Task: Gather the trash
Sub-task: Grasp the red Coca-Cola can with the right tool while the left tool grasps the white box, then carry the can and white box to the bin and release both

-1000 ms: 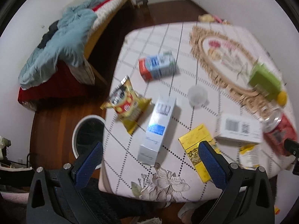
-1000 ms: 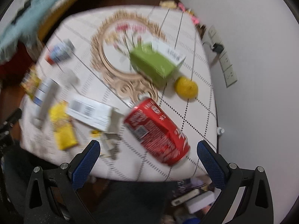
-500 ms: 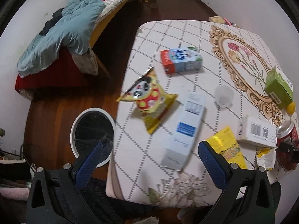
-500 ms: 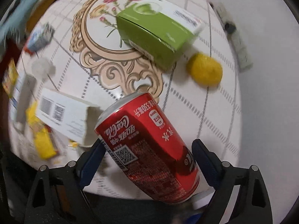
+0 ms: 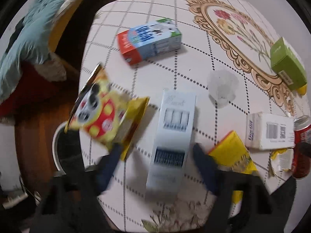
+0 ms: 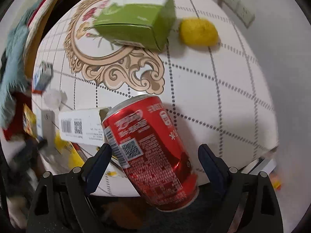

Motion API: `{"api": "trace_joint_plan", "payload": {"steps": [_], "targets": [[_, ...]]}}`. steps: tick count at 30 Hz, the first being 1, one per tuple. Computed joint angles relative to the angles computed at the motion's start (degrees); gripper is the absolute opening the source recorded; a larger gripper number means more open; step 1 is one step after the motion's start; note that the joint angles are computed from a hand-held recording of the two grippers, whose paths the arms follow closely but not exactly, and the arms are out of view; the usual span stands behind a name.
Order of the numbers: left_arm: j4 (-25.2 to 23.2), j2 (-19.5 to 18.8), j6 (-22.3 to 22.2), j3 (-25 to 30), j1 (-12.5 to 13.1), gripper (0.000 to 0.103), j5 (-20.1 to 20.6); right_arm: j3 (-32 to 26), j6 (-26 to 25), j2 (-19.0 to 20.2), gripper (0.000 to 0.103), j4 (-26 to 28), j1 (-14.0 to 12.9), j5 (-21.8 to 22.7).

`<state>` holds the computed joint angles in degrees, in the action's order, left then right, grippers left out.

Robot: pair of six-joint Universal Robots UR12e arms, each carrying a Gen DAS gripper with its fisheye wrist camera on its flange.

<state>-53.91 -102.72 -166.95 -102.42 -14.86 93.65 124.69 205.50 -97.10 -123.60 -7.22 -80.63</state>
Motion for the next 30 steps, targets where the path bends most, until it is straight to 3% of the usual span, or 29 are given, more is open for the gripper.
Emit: {"api": "trace_joint_plan", "payload": {"steps": [1,2,5,8,11,15,19,25,30], "targets": [[0.2,-0.3,0.7,0.2,-0.3,0.04,0.3,-0.8,-1.5,0.2,0.092,0.8,0.7,-1.6],[1.0,-0.6,1.6,0.2,-0.8,0.033,1.1,-1.4,-3.1,0.3,0.092,1.4,1.6,-3.7],[2.0,-0.5,2.1,-0.2,-1.2,0.032,1.8,-3.3,-7.3,1.4,0.092,3.8,3.2,-6.2],[0.3,0.6,-1.2,-1.0,-1.0,0.031,0.8,-4.1,-9.1,2.6,0.091,4.8,4.4,-7.3],[-3.4,2.2,-5.2,-2.1,-0.1,0.031,-1.3,-3.6,-6.3,2.9,0.073,3.8,4.1,-6.1],[-2.1,2.7,-6.9,-3.6,0.0,0.033,-2.2,-0.7,0.5,0.8,0.073,0.6,0.3,0.6],[-0.1,2.2,-7.6,-3.9,-0.1,0.032,-1.7,-0.1,-0.1,0.9,0.073,-0.2,-0.6,2.2],[4.1,5.2,-7.2,-6.4,0.3,0.031,-2.0,-0.5,2.1,2.0,0.069,-3.0,1.2,-0.6],[6.4,9.0,-7.4,-7.0,1.7,0.031,-4.7,-0.5,3.8,-0.7,0.069,-6.0,3.3,-3.9]]}}
